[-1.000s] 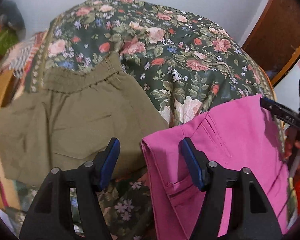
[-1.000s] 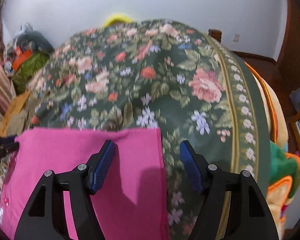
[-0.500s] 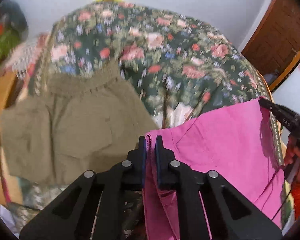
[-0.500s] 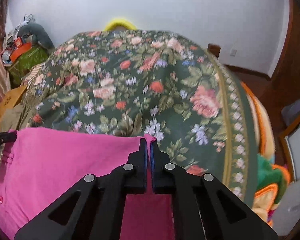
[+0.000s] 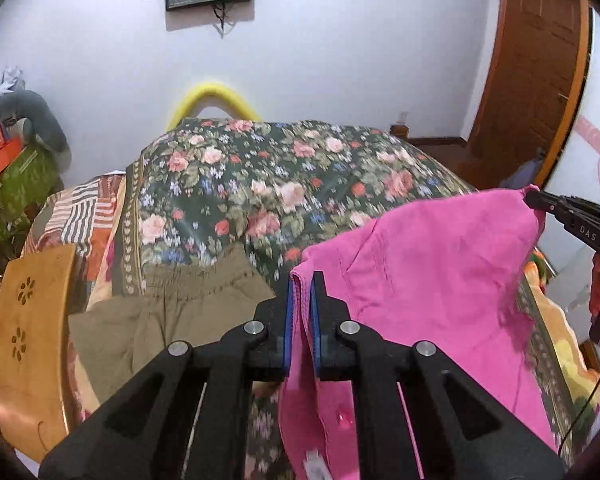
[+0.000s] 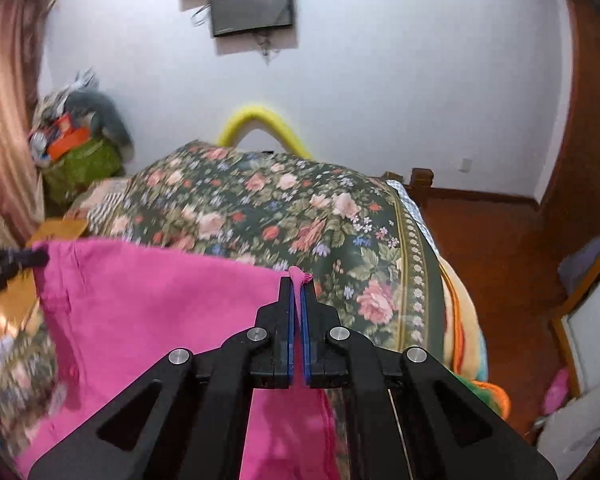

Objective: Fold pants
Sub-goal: 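Lift the hem with both grippers and fold it over onto the waistband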

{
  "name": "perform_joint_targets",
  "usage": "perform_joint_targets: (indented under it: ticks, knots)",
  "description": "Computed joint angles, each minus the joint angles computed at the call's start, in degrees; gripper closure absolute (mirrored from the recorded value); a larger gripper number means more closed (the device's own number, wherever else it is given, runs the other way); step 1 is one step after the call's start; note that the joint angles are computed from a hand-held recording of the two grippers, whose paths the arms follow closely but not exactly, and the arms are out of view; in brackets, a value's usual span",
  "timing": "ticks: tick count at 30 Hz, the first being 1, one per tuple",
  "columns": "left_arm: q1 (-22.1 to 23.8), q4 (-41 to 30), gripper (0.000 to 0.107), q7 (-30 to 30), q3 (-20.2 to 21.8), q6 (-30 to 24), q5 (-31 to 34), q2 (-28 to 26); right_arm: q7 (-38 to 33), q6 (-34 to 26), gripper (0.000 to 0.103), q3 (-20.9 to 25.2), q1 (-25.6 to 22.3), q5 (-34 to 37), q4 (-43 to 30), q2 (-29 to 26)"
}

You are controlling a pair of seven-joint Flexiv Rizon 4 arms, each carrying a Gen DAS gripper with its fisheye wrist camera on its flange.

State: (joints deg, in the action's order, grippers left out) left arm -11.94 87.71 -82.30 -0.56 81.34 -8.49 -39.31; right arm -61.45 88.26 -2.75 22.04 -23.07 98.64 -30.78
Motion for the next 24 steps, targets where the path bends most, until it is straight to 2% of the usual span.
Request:
perform_joint_targets:
  ticks: [3, 7, 9, 13, 14, 16, 18, 20, 22, 24]
  knots:
    - [-0.7, 3.7, 0.099, -0.1, 0.7, 0.0, 1.0, 2.5, -0.4, 0.9, 0.101, -1.7, 2.2, -2.1, 5.1, 3.8]
    - [-0.7, 11.0, 0.099, -0.1, 0.1, 3.4, 2.0, 6.5, 1.3, 2.5, 0.101, -3.1, 4.3, -3.4, 11.5, 8.0]
    - [-1.7, 13.9, 0.099, -0.5, 1.0, 4.3, 2.7, 8.0, 3.6, 4.0, 0.101, -6.0, 6.8, -4.8, 15.0, 9.8]
    - [-3.8, 18.6, 0.099, -2.3, 3.0, 5.1, 4.0, 10.5, 5.2, 5.2, 0.101, -3.5, 5.1, -3.2, 20.2, 12.5]
    - [-3.8, 20.1, 0.099, -2.5, 2.9, 5.4, 4.2, 11.2, 6.2, 6.0, 0.101, -4.7, 6.2, -3.5, 22.3, 13.6]
    - [-3.8, 22.7, 0.101, -2.7, 2.6, 5.6, 4.4, 12.2, 6.5, 6.4, 0.101, -4.1, 6.1, -3.3, 24.9, 14.9]
    - [-2.5, 25.9, 0.101, -2.3, 0.8, 6.3, 4.0, 13.4, 6.9, 6.9, 0.101, -4.0, 6.5, -3.5, 28.0, 16.2]
    - [-1.2, 28.8, 0.101, -1.8, -1.1, 7.0, 3.1, 14.1, 8.2, 7.1, 0.101, -6.2, 8.8, -4.7, 31.0, 17.2]
    - [1.9, 31.8, 0.101, -0.4, -5.1, 7.5, 1.0, 14.6, 8.8, 7.0, 0.1, -5.7, 9.0, -4.8, 33.4, 17.3]
    - [0.8, 33.3, 0.101, -0.6, -4.3, 7.7, 0.8, 14.6, 9.6, 7.0, 0.1, -6.3, 9.7, -5.0, 35.1, 17.3]
